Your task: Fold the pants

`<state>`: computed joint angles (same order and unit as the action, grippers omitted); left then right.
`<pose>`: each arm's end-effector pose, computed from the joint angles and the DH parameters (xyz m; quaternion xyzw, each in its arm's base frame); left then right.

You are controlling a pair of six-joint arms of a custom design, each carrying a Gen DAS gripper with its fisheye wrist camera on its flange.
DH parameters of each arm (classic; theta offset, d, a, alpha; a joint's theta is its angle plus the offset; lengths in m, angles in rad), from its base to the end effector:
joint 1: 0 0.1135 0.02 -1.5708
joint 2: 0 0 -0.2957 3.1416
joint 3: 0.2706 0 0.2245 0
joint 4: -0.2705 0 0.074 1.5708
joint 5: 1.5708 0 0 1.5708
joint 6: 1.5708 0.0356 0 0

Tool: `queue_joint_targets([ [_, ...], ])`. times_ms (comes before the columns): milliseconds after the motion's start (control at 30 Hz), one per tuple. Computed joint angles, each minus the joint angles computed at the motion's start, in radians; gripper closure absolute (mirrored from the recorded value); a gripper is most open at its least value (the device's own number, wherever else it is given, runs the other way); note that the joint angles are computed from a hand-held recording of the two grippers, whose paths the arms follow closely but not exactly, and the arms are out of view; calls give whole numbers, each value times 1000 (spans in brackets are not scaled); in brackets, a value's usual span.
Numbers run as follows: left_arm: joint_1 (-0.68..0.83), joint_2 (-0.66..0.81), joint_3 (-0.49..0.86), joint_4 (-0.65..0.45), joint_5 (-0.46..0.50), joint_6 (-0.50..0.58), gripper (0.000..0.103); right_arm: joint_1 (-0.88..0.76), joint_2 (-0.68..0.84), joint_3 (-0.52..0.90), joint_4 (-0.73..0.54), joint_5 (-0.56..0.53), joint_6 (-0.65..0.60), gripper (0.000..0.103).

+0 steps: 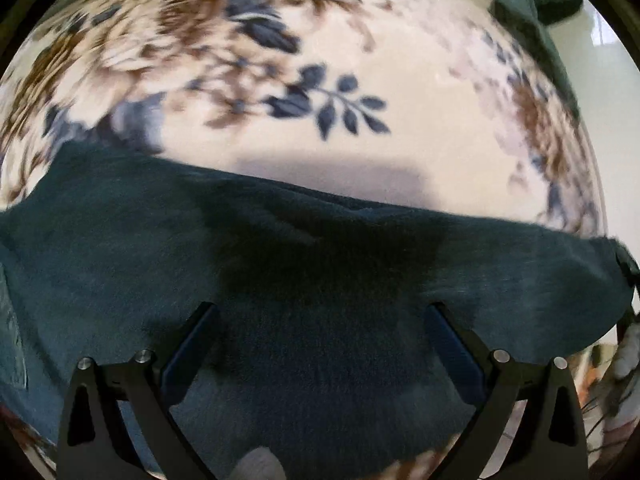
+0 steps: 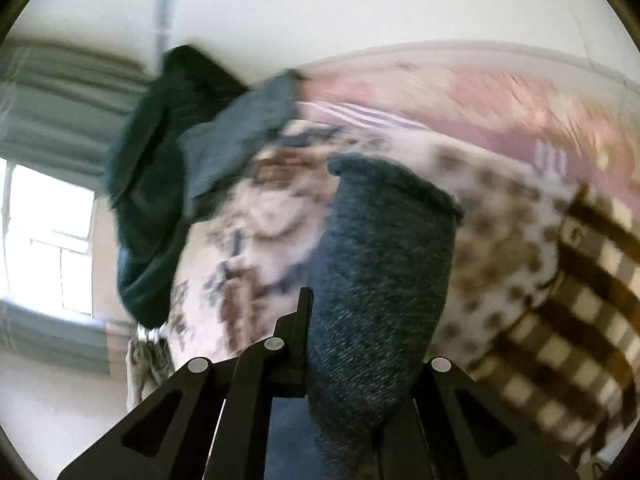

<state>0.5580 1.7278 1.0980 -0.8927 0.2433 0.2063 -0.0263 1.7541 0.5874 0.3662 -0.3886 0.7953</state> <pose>0.2435 0.1419 0.2182 -0.1707 0.9775 -0.1036 0.0675 0.2889 0.0059 0.1522 0.2966 0.8626 0.3042 0.2746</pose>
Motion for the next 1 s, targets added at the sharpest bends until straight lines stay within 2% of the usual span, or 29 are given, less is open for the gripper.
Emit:
queue_joint_targets([
  [167, 166, -14, 135, -181, 77, 91, 0, 303, -225, 79, -191, 171, 73, 97],
  [333, 364, 27, 295, -349, 116, 246, 0, 672, -237, 213, -307, 392, 204, 97],
  [467, 545, 85, 446, -489, 123, 388, 0, 926, -55, 352, -304, 500, 293, 97],
  [633, 677, 159, 525, -495, 87, 470, 0, 1100, 274, 621, -380, 502, 308, 97],
  [700, 734, 203, 566, -506, 76, 496, 0, 1157, 417, 779, -480, 485, 291, 96],
  [767, 784, 244, 605, -512, 64, 512, 0, 1194, 574, 987, -651, 440, 281, 90],
  [800, 801, 257, 620, -516, 62, 518, 0, 1204, 634, 1070, -717, 418, 275, 79],
  [833, 819, 270, 636, -517, 58, 523, 0, 1206, 684, 1133, -755, 371, 252, 59],
  [867, 832, 281, 651, -520, 57, 527, 0, 1211, 727, 1185, -763, 276, 227, 53],
  [900, 842, 289, 663, -526, 57, 529, 0, 1212, 728, 1186, -749, 238, 216, 40],
  [1000, 855, 307, 701, -550, 68, 527, 0, 1216, 612, 1026, -613, 222, 243, 34],
])
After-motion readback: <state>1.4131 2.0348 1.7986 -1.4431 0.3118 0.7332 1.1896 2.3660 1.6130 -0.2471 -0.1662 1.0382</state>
